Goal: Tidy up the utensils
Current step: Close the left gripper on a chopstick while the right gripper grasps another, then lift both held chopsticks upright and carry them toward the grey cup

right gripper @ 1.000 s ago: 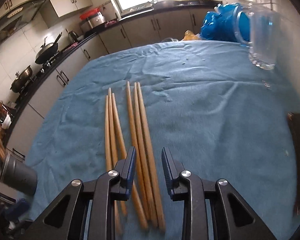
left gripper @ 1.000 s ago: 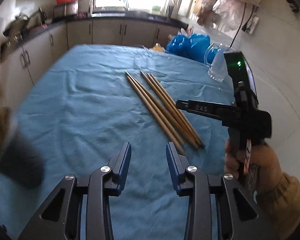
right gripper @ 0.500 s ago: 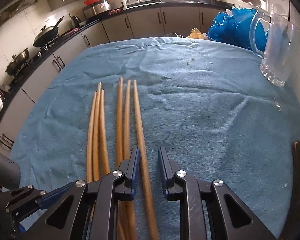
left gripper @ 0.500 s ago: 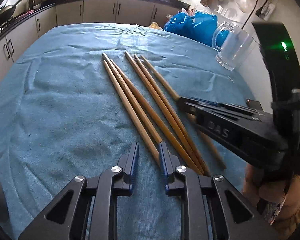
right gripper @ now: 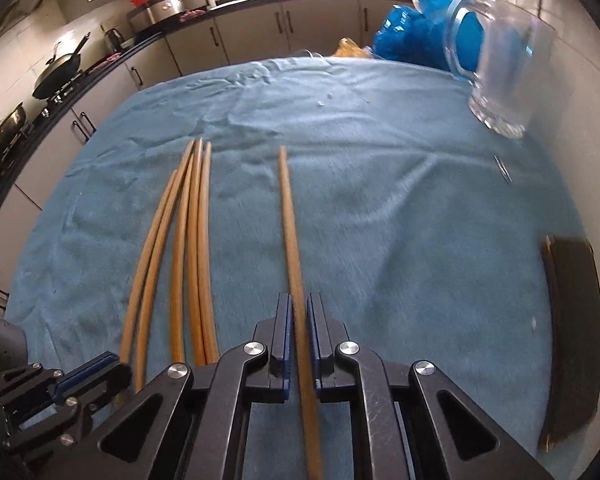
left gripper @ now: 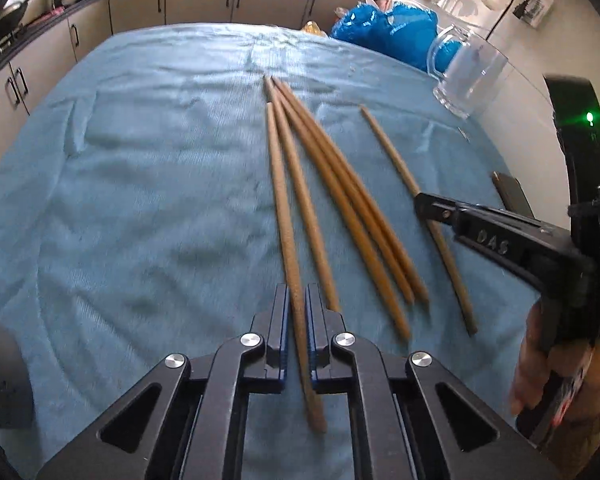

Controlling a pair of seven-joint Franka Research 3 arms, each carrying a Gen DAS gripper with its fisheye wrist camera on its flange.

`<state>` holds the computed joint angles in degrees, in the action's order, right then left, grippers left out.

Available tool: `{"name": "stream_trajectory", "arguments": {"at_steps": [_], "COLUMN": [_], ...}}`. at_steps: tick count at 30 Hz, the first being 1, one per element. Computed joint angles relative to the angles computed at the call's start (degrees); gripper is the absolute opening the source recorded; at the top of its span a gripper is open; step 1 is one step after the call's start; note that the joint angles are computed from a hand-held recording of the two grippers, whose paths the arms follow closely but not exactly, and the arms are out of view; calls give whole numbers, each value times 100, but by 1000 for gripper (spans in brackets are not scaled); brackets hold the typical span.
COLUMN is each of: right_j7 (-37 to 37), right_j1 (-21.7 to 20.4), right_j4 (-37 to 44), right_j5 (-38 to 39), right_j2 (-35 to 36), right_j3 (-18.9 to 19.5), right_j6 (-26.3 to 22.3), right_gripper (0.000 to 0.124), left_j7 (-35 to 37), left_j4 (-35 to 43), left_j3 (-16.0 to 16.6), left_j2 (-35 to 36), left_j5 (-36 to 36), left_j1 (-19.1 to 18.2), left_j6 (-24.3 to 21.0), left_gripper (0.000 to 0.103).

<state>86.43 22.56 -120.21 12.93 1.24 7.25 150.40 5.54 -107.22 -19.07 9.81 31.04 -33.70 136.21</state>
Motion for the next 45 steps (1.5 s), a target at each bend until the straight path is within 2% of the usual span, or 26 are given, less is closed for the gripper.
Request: {"name": "stream_trajectory", "arguments": {"at_steps": [6, 12, 14, 17, 20, 23, 28, 34, 41, 43, 45], "right_j7": [90, -260, -236, -164, -127, -134, -94, -186, -262, -269, -239], "right_j1": [-66, -109, -175, -268, -310, -330, -345, -299, -203, -147, -78], "right_j4": [-1098, -2214, -2454, -2558, -2416, -2110, -1446, -457, 681, 783, 613], "right_j5": [-476, -191, -224, -375, -446, -497, -582, -750, -982, -1085, -1161], "right_j2": [-1086, -2432, -2772, -3011, -2937, -2577, -1910, -1177, -357, -269, -369], "right_j3": [41, -20, 40, 163, 209, 215, 174, 103, 41, 45, 72], "right_j6": [-264, -890, -1042, -1226, -1379, -1431, -1669, -2573, -3693, -3664, -3373], "right_gripper": [8, 8, 8, 16, 24, 24, 24, 24, 24, 23, 9], "left_j7": [249, 526, 754, 943, 753, 835, 1157, 1760, 2856, 3129, 3191], "left_j4": [-695, -1225, -1240, -1312, -1161, -1032, -436, -107, 461, 531, 507], "left_j3": [-245, -520, -574, -591, -640, -584, -438, -368, -346, -335, -301], "left_j2": [-567, -1117, -1194, -1315, -1299, -1178, -613, -360, -11, 37, 37], "left_j5": [-517, -1021, -1226, -1437, -1085, -1081, -1109, -1643, -2243, -2454, -2550], "left_j1": [-35, -222, -284, -316, -299, -258, -160, -88, 11, 65, 101], "left_j6": [275, 215, 118, 218, -6, 17, -448, -765, -1350, -1397, -1273], "left_gripper": [7, 7, 7, 7, 7, 7, 7, 7, 8, 8, 8]}}
